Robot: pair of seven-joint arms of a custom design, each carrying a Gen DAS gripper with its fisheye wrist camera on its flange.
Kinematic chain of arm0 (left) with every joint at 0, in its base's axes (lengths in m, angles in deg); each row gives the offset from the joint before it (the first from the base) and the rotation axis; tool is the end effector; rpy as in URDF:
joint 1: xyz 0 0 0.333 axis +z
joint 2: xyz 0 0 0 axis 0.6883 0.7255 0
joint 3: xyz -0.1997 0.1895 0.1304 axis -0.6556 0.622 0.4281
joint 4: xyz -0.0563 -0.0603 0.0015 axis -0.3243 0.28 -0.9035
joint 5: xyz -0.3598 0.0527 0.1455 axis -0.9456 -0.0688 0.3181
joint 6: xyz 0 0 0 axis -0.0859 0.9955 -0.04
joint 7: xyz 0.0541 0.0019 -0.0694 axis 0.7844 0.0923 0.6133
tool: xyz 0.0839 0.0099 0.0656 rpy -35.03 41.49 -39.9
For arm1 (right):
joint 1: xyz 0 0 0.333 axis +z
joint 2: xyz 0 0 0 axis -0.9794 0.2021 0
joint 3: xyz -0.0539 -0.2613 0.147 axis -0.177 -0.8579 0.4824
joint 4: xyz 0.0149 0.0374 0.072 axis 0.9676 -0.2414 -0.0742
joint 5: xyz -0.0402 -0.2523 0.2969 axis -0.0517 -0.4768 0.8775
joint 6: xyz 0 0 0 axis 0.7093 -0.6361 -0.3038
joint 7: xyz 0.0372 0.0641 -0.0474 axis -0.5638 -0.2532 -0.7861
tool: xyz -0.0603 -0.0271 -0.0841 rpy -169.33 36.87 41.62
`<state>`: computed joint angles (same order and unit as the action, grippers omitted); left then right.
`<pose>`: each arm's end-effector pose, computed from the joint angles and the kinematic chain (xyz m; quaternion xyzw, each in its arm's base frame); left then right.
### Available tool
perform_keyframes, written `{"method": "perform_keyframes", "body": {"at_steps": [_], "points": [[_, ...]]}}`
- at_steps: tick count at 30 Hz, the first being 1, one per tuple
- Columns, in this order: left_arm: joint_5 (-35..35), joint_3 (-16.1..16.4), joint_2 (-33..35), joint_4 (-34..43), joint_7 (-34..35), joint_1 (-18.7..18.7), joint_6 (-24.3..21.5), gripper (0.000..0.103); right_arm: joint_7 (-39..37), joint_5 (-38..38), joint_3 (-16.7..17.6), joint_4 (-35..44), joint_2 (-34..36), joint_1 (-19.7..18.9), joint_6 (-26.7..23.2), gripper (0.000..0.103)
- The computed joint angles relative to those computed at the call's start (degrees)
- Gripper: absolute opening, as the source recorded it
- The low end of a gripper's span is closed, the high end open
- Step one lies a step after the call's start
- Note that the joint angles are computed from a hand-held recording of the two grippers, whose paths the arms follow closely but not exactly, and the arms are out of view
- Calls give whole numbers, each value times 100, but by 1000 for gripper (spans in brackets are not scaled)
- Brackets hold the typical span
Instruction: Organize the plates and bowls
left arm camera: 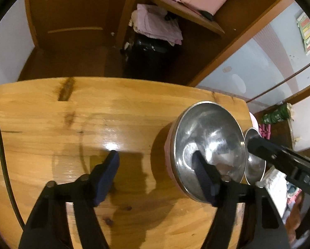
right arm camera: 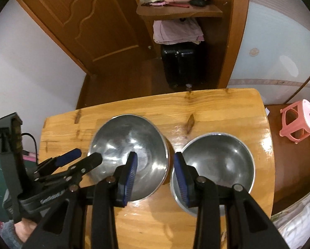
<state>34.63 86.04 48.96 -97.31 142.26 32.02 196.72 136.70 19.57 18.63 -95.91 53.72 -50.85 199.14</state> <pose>0.4521 -0.1156 0.4074 0.6120 -0.7518 0.2401 0.0512 0.3988 0.3539 0.4469 -0.6074 0.7700 -0.0646 0.1844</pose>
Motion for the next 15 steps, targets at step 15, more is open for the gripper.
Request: {"method": "perform_keyframes", "body": {"at_steps": [15], "points": [[-395,-74,313,243,347,102,-443,21,-622,17,-221,777,839,170,-796,6]]}}
